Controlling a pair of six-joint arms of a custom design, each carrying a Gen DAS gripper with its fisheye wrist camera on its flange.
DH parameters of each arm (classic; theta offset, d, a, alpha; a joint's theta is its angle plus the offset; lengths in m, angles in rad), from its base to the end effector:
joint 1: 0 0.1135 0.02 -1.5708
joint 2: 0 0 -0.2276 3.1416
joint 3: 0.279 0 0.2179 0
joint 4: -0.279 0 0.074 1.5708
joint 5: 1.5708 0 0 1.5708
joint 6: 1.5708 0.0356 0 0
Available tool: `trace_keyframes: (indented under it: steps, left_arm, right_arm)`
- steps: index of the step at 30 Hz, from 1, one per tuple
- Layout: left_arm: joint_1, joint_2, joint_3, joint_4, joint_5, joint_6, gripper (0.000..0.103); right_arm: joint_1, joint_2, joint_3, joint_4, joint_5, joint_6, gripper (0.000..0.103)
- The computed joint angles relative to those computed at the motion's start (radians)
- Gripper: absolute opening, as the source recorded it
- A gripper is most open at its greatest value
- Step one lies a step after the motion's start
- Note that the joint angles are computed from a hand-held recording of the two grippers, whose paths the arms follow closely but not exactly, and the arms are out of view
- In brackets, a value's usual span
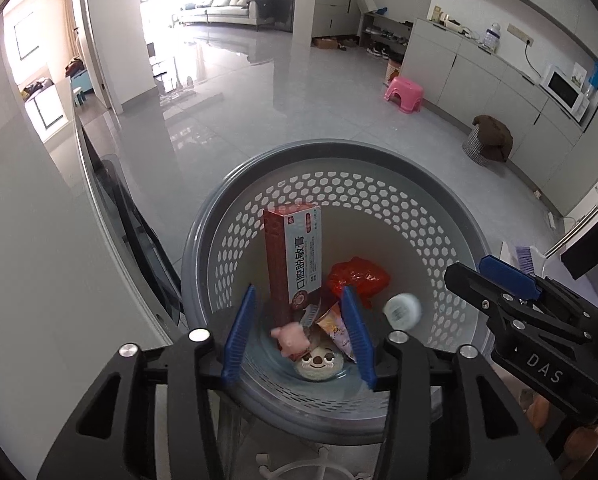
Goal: Collect trash
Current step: 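Open both tools to drop the pig and lid into the basket, then move both open tools away from the basket back over the table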
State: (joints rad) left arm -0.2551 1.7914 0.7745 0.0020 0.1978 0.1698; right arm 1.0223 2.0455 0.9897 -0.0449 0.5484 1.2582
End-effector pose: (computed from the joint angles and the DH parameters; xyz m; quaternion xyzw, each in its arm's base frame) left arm 0.2774 -0.0796 0.0965 0.2283 0.9297 -0.1065 0.2687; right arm 0.1862 0.2691 0.0701 0.1728 0.9222 0.0938 0.3329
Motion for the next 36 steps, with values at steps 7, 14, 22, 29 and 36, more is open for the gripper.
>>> trace_keyframes:
  steps: [7,14,22,29,36]
  left_arm:
    - [0.013,-0.013,-0.017,0.018,-0.001,-0.008,0.058]
    - [0.028,-0.022,-0.022,0.014,0.003,0.003,0.058]
    - [0.045,-0.055,-0.033,-0.002,0.007,0.007,0.061]
    - [0.066,-0.118,-0.062,-0.018,0.014,0.016,0.062]
    - [0.095,-0.22,-0.119,-0.028,0.024,0.026,0.068]
  right_arm:
    - [0.002,-0.011,-0.001,-0.006,0.007,0.007,0.06]
    - [0.005,-0.001,0.027,-0.024,0.007,-0.002,0.06]
    - [0.014,-0.013,0.035,-0.042,0.018,0.0,0.06]
    - [0.039,-0.043,0.044,-0.082,0.056,0.012,0.064]
    - [0.082,-0.079,0.046,-0.121,0.101,0.037,0.068]
